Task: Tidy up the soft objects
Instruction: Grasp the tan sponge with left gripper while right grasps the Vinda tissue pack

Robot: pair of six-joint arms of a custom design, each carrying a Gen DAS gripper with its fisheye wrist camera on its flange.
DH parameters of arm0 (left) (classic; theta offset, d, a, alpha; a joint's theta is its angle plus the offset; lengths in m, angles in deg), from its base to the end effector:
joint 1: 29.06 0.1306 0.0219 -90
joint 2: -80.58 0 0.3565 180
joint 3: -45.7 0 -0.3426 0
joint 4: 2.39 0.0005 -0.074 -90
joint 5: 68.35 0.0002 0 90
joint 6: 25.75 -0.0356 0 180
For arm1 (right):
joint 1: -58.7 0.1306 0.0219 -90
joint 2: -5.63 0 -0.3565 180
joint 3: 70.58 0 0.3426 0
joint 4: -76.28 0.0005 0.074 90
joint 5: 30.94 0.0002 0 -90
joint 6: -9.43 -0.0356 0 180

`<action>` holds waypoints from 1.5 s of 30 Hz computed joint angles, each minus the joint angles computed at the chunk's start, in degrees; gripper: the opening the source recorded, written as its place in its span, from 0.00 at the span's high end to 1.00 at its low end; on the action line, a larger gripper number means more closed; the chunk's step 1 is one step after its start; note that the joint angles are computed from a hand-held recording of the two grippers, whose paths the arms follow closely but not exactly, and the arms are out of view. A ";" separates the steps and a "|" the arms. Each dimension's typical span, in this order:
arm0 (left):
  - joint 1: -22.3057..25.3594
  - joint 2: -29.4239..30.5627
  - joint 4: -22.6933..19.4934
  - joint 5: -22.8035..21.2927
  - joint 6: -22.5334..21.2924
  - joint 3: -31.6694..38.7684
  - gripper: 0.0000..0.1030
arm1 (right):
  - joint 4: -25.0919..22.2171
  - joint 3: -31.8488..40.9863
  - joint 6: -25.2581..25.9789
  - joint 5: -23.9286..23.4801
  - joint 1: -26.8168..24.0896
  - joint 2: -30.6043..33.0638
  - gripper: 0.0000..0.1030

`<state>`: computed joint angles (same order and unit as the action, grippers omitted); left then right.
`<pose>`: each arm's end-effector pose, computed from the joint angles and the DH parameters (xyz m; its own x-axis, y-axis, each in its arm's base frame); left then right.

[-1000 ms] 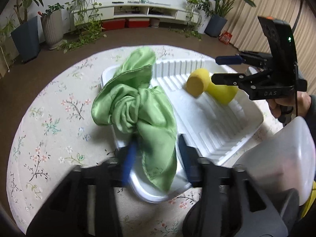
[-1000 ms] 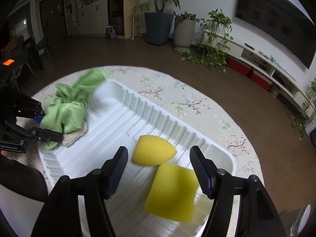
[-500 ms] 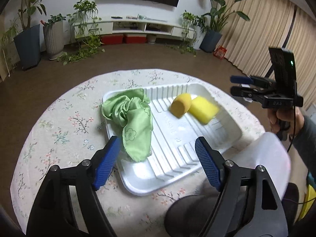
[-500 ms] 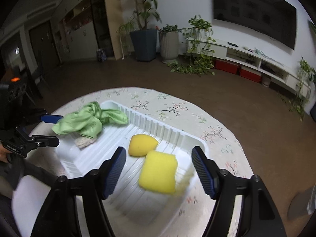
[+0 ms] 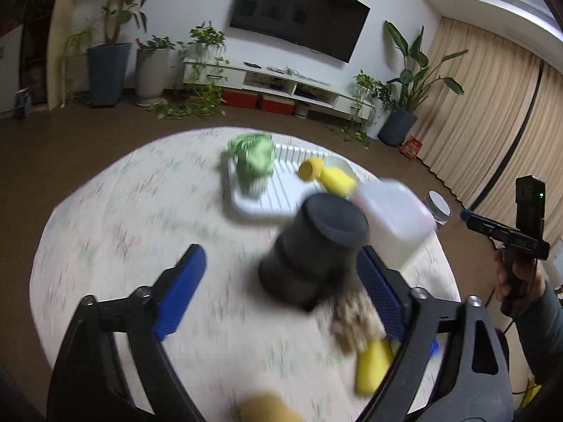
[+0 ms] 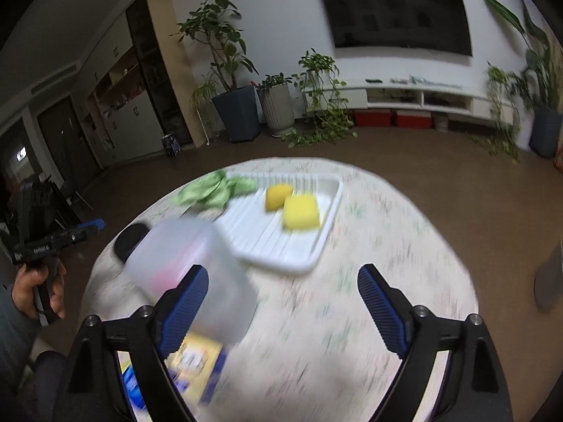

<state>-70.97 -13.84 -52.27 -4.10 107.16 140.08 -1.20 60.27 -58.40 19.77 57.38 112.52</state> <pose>0.3172 -0.2646 0.4686 -0.6019 -0.2838 -0.7465 -0.0708 0.9500 -0.3041 0.4991 0.0105 0.5291 -0.6091 -0.2781 -0.7427 -0.6354 0.7316 0.2472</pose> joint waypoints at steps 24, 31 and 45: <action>-14.03 8.39 -26.47 -11.81 31.93 3.32 0.09 | 12.69 -38.77 -9.60 20.30 14.95 -28.23 0.14; -12.61 7.18 -23.62 -10.25 32.02 0.64 0.09 | 12.16 -37.71 -11.32 23.86 18.78 -25.65 0.15; -11.53 8.29 -21.62 -7.35 30.26 0.18 0.57 | 12.10 -37.43 -10.86 26.46 20.26 -23.43 0.45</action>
